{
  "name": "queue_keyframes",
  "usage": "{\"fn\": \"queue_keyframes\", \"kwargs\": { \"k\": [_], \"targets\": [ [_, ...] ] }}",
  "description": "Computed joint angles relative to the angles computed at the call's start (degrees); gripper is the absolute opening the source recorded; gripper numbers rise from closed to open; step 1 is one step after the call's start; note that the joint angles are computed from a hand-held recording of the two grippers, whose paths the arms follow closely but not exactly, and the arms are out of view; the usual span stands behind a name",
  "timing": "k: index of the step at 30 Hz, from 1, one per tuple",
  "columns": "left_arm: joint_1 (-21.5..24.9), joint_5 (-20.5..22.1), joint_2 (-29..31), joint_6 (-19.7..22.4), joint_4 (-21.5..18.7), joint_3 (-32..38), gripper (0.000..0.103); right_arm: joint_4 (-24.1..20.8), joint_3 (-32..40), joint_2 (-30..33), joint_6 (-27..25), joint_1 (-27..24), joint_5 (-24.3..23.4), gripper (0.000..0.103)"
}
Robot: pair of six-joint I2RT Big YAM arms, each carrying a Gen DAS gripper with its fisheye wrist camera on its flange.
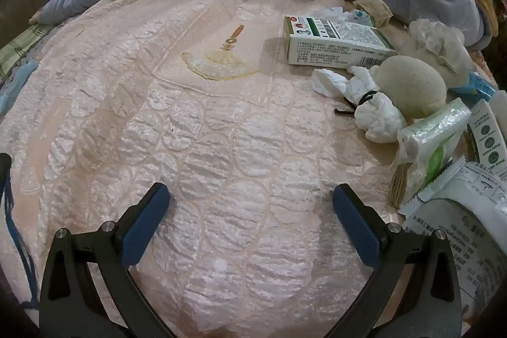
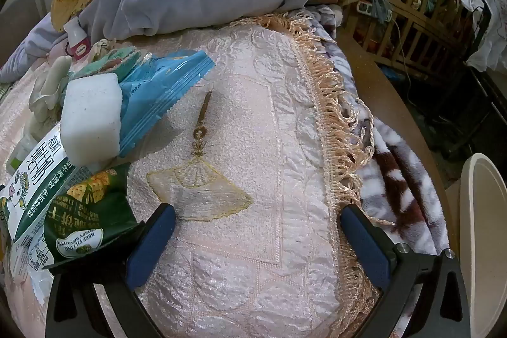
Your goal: Collect trash
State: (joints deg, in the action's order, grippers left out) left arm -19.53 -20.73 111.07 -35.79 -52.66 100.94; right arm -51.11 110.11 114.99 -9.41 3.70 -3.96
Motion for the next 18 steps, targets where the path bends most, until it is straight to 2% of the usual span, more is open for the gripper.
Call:
{"fn": "queue_keyframes", "kwargs": {
  "k": [6, 8, 12, 14, 16, 18],
  "targets": [
    [-0.6, 2.4, -4.8, -0.7, -1.8, -4.2, 0.103, 0.5, -0.4, -0.2, 0.0, 0.0, -0.1, 0.103],
    [-1.3, 1.6, -5.7, -0.5, -2.3, -4.3, 0.103, -0.1, -0.2, -0.1, -0.2, 0.1, 0.3, 0.103],
    [-3.0, -0.8, -10.1, -0.3, -1.2, -7.5, 0.103, -7.3, 3.4, 0.6, -3.8, -1.0, -4.2, 0.103],
    [-3.8, -2.1, -12.3, 0.4, -0.3, -8.4, 0.103, -5.9, 0.6, -1.9, -4.9, -1.3, -3.7, 0.103],
    [-5.1, -3.9, -14.4, 0.9, 1.1, -9.6, 0.103, -2.9, -3.3, -4.7, -3.8, -1.3, -3.8, 0.103],
    [-6.6, -5.5, -15.7, 0.7, 2.0, -9.8, 0.103, -0.7, -7.6, -8.7, -3.0, -1.8, -6.5, 0.103]
  ]
}}
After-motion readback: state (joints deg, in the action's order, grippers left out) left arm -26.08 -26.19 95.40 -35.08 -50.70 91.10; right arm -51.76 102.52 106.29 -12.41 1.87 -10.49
